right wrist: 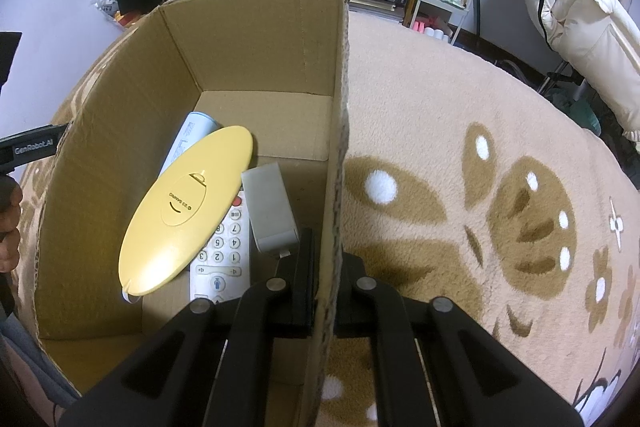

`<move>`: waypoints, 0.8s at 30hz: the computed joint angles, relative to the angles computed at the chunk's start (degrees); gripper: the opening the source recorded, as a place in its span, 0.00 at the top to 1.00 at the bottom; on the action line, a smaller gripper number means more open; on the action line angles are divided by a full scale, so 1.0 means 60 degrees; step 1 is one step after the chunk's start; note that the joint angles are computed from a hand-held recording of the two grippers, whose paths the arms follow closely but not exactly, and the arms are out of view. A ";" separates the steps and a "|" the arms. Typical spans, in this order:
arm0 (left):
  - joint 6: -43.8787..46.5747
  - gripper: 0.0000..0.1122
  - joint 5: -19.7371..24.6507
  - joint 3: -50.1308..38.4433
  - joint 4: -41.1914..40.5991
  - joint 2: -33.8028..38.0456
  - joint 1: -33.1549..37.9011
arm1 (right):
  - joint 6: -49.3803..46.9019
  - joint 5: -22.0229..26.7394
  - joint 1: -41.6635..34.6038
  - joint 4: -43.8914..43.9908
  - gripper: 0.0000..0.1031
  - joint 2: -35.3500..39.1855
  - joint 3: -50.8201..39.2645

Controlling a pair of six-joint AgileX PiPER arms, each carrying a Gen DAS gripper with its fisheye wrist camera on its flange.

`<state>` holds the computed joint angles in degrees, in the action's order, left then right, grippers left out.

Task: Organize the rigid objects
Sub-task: 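Move the left gripper to the key bundle and close on the keys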

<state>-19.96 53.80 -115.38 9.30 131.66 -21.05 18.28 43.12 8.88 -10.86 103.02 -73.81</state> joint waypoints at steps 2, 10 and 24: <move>0.0005 0.21 0.0046 -0.0063 -0.0108 0.0102 0.0047 | 0.0013 0.0017 0.0007 -0.0006 0.94 0.0012 -0.0019; 0.0445 0.37 0.0360 -0.0465 -0.0644 0.0571 0.0077 | 0.0031 0.0061 0.0022 -0.0034 0.94 0.0011 -0.0044; 0.0522 0.37 -0.0313 -0.0052 -0.1250 0.0637 0.0199 | 0.0039 0.0071 0.0027 -0.0027 0.94 0.0013 -0.0050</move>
<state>-16.83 51.92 -115.69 1.80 135.48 -19.86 18.51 43.55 9.04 -11.03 103.10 -74.11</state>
